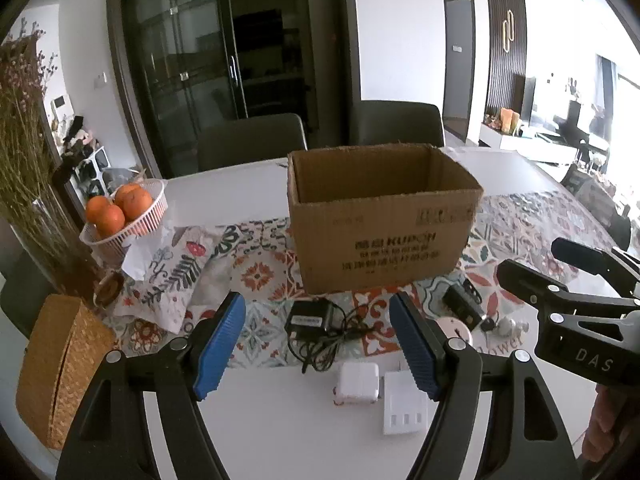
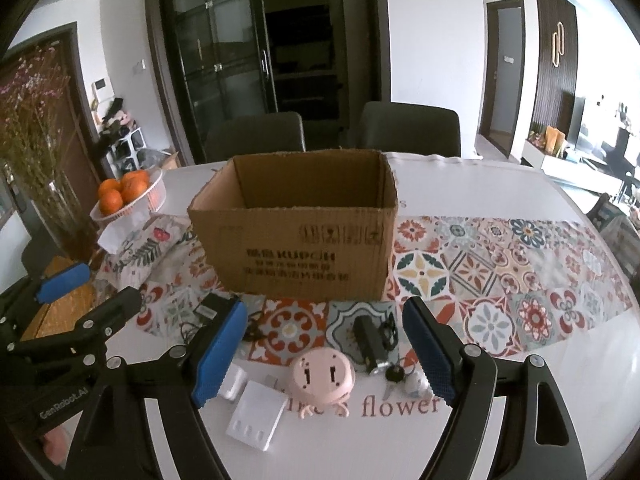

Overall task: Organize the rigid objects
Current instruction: 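Move both tools back toward the remaining objects on the table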

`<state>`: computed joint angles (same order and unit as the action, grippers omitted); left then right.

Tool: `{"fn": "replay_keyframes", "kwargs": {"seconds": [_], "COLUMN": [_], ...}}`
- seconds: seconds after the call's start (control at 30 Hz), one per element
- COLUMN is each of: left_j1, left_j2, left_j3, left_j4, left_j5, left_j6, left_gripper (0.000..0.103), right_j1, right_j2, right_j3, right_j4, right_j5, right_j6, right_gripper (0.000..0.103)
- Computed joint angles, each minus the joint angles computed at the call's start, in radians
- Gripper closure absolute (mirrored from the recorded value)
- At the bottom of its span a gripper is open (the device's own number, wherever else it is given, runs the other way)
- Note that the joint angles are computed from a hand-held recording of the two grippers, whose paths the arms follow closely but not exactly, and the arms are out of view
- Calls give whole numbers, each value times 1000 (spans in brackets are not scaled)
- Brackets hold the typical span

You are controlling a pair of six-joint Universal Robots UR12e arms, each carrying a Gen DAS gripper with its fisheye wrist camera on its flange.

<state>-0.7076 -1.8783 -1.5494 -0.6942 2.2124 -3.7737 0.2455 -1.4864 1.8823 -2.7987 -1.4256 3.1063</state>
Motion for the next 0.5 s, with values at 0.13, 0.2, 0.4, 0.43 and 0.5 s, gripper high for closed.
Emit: {"fn": "replay_keyframes", "kwargs": {"seconds": [0.13, 0.2, 0.4, 0.43, 0.5], "left_j1": [-5, -4, -4, -3, -2], "left_j2": [3, 3, 3, 2, 1], "left_j3": [-16, -21, -39, -42, -46], "left_j4": [2, -1, -14, -16, -18], "left_j5": [-11, -27, -71, -79, -92], "left_j6": [-10, -19, -44, -48, -53], "left_gripper": [29, 29, 29, 29, 29], "right_j1": [-1, -4, -6, -5, -6], "right_j2": [-5, -7, -3, -2, -1], "right_j3": [22, 32, 48, 50, 56], "right_j4": [-17, -17, 0, 5, 10], "right_j5": [4, 15, 19, 19, 23], "right_j6": [-2, -2, -7, -9, -10], "right_gripper": [22, 22, 22, 22, 22]}}
